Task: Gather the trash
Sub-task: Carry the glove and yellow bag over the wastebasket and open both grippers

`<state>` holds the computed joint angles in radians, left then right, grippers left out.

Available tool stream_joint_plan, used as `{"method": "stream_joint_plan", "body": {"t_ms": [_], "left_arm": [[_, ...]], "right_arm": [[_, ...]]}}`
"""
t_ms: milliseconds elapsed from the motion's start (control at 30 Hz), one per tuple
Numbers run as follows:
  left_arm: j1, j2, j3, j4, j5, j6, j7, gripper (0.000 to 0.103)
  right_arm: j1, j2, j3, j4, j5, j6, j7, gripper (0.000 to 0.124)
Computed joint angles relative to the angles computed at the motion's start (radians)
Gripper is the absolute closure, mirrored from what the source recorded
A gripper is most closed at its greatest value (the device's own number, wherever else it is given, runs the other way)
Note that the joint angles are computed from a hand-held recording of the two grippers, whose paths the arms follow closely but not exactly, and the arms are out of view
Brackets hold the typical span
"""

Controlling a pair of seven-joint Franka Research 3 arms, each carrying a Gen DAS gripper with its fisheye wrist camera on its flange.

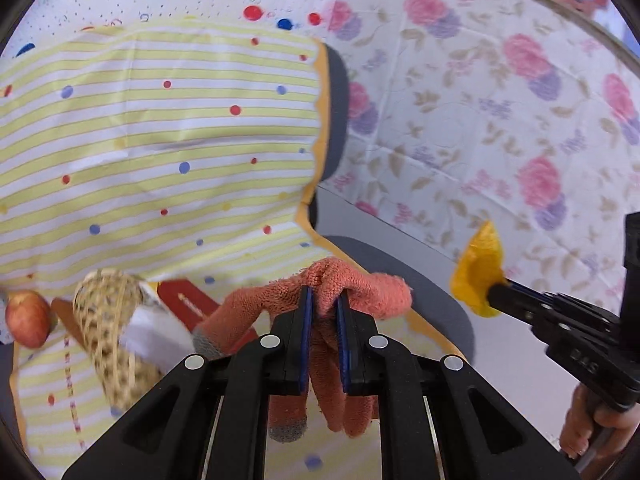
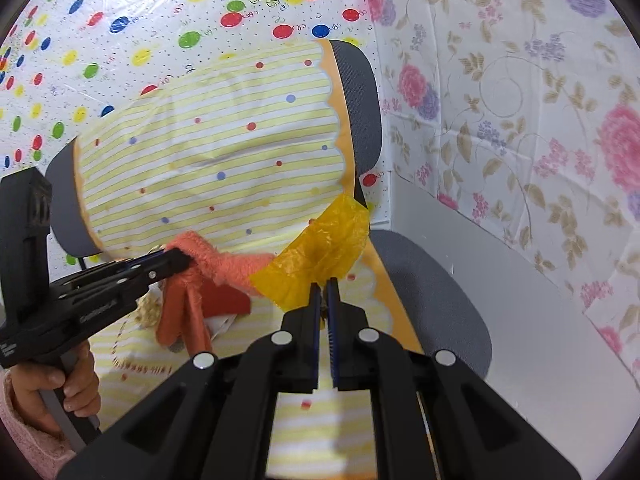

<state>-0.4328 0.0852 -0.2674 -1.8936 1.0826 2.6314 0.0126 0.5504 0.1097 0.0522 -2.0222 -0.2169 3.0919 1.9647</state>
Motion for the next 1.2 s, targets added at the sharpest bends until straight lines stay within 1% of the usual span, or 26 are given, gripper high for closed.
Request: {"method": "stream_joint_plan", "body": {"t_ms": [67,100,200,267,367,467,500,567,700,867,967,1033,1200], "left_arm": [[-0.019,-0.023,-0.015,-0.027,0.028,-0.015,-0.037,0.091],[-0.023,-0.026,-0.020,-0.032,0.035,-0.012,-0.046,0.091],[-0.037,-0.051,-0.042,-0.073,0.055,0.008,-0.080,0.091],[-0.050,-0.059,-0.059,-0.095,0.066,0.015,-0.097,0.091],[-0.067,-0.063,-0.076,-0.115,0.076,0.008,-0.112,0.091],[-0.087,-0.077,-0.094,-0.135,0.108,-0.024,-0.157,0.091],[-0.096,-0.081,-0.103,-0.139,0.121,-0.050,-0.170,0.091],[-0.109,-0.087,-0.115,-0.146,0.137,-0.069,-0.186,0.091],[-0.124,-0.086,-0.125,-0.157,0.151,-0.057,-0.198,0.091],[-0.147,-0.051,-0.129,-0.149,0.171,-0.021,-0.212,0.091],[-0.167,-0.007,-0.123,-0.124,0.182,0.021,-0.203,0.090],[-0.181,0.028,-0.114,-0.103,0.184,0.062,-0.188,0.090],[-0.226,0.115,-0.086,-0.035,0.151,0.108,-0.110,0.090]], "right_arm": [[0.014,-0.044,-0.012,-0.055,-0.046,0.001,0.051,0.120],[0.016,-0.070,-0.017,-0.085,-0.105,-0.001,0.110,0.120],[-0.016,-0.132,0.009,-0.157,-0.240,0.001,0.250,0.120],[-0.056,-0.177,0.045,-0.207,-0.320,-0.002,0.338,0.120],[-0.140,-0.241,0.123,-0.271,-0.444,-0.022,0.474,0.120],[-0.203,-0.310,0.187,-0.347,-0.472,-0.032,0.537,0.120],[-0.224,-0.326,0.208,-0.363,-0.475,-0.037,0.548,0.120],[-0.254,-0.372,0.241,-0.409,-0.466,-0.046,0.557,0.120],[-0.319,-0.451,0.313,-0.481,-0.438,-0.058,0.571,0.120],[-0.336,-0.546,0.353,-0.575,-0.354,-0.082,0.553,0.120],[-0.330,-0.599,0.361,-0.626,-0.296,-0.108,0.534,0.120],[-0.338,-0.635,0.375,-0.660,-0.265,-0.121,0.529,0.120],[-0.339,-0.717,0.394,-0.737,-0.174,-0.163,0.512,0.120]]}}
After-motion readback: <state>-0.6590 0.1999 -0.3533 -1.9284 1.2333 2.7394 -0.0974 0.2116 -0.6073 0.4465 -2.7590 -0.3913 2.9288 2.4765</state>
